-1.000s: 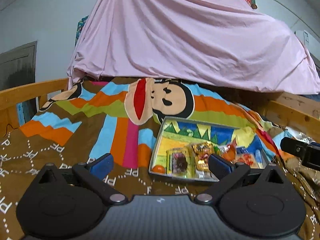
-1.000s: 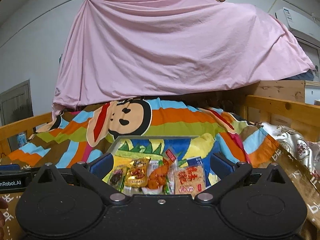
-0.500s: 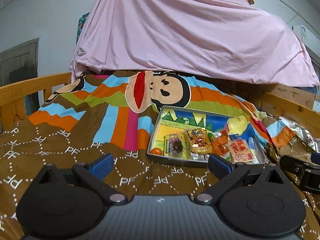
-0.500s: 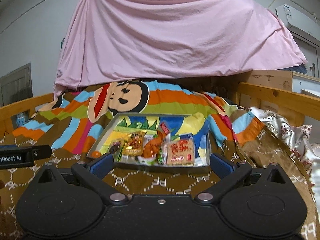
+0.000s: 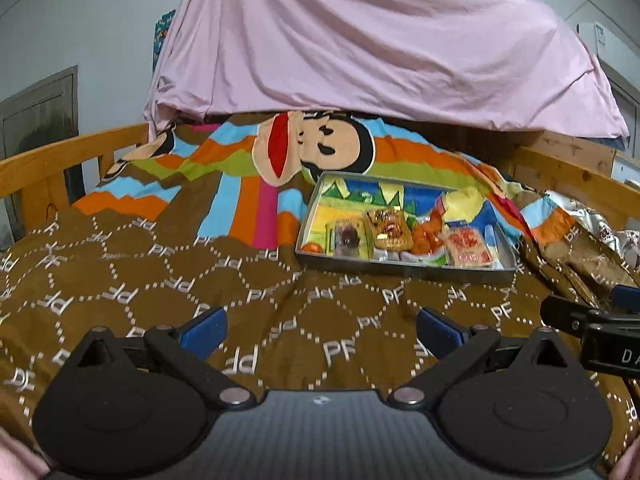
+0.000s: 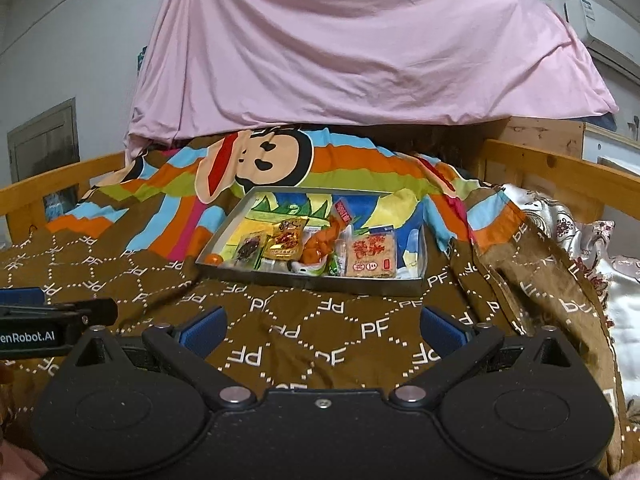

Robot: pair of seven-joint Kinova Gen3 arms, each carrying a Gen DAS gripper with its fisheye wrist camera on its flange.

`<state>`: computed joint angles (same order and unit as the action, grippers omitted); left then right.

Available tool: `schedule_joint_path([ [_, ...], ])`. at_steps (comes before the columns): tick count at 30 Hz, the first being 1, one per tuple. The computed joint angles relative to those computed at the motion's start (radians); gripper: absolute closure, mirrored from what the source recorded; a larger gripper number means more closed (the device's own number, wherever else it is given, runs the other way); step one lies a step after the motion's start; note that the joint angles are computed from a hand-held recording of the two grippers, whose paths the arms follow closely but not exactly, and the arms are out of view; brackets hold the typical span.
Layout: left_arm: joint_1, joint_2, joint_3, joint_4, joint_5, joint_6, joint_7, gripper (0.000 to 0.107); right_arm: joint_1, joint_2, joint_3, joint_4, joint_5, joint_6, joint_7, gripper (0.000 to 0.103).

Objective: Organize snacks

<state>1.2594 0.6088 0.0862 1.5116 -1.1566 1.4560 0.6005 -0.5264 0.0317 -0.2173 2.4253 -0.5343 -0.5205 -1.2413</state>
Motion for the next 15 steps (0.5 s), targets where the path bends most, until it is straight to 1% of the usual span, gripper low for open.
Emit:
schedule_joint_path([
  [8,0.008,-0.003,0.005,-0.001,0.018,0.013,0.02,0.005,-0.009,-0.017,-0.015,0.015,-0.075,0.003,0.051,0.001],
  [15,-0.005,-0.006,0.008,-0.002,0.032,0.0,0.014,0.005,0.005,-0.007,-0.002,-0.013,-0.107,0.052,0.054,0.001],
])
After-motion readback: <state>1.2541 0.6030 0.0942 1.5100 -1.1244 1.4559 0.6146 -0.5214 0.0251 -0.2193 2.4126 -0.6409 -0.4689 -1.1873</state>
